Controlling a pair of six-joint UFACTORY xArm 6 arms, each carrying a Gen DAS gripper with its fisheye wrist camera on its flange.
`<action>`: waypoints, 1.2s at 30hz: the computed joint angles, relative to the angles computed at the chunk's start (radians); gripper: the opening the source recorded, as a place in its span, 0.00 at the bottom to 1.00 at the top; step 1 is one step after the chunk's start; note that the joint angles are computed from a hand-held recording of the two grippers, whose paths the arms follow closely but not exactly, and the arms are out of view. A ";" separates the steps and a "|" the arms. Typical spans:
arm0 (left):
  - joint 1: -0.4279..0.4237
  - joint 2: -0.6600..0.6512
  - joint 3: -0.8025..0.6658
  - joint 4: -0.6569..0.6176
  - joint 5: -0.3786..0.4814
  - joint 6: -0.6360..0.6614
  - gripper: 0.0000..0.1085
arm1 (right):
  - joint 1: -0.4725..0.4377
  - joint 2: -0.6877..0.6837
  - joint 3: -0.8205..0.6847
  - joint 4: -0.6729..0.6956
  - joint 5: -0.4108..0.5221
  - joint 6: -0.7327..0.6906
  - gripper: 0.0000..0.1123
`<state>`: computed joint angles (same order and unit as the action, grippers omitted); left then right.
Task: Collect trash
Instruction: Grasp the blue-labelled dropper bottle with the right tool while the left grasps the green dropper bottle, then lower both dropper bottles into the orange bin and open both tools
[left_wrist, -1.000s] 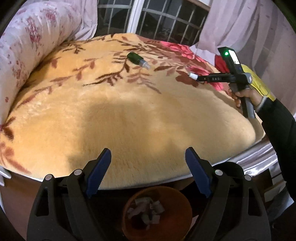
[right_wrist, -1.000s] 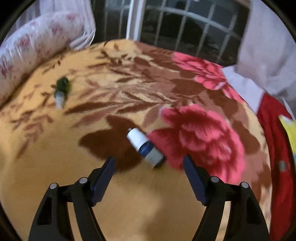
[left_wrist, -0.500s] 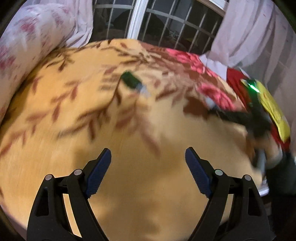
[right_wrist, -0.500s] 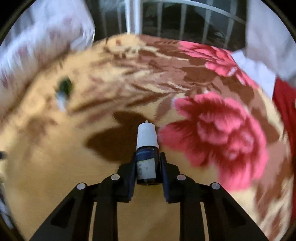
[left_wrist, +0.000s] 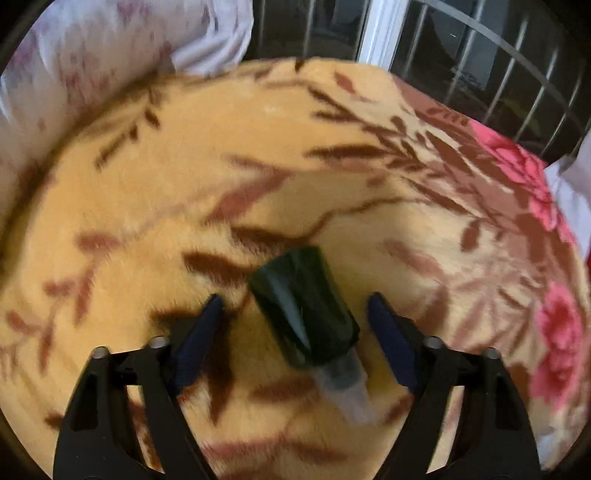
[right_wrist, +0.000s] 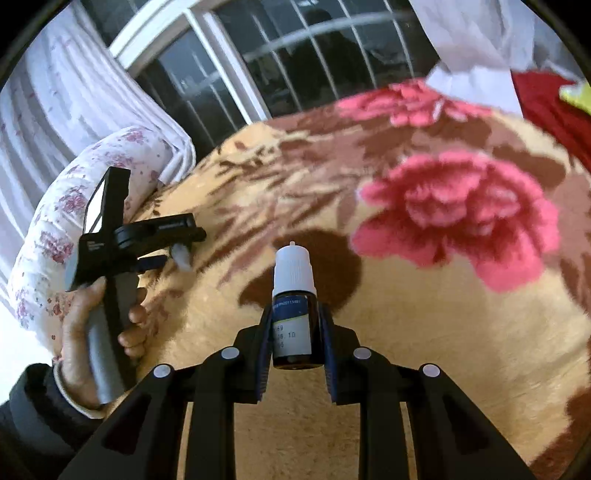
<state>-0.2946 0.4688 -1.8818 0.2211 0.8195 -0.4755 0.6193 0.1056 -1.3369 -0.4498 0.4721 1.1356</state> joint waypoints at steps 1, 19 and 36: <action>-0.007 -0.006 0.011 0.019 -0.015 0.011 0.43 | -0.001 0.000 0.002 0.000 -0.005 0.004 0.21; 0.003 -0.609 0.713 -0.169 -0.338 0.373 0.39 | 0.013 -0.021 0.000 -0.132 0.092 0.153 0.21; 0.130 -1.422 1.394 -0.480 -0.098 0.817 0.39 | 0.516 -0.085 -0.050 -0.488 0.483 0.550 0.21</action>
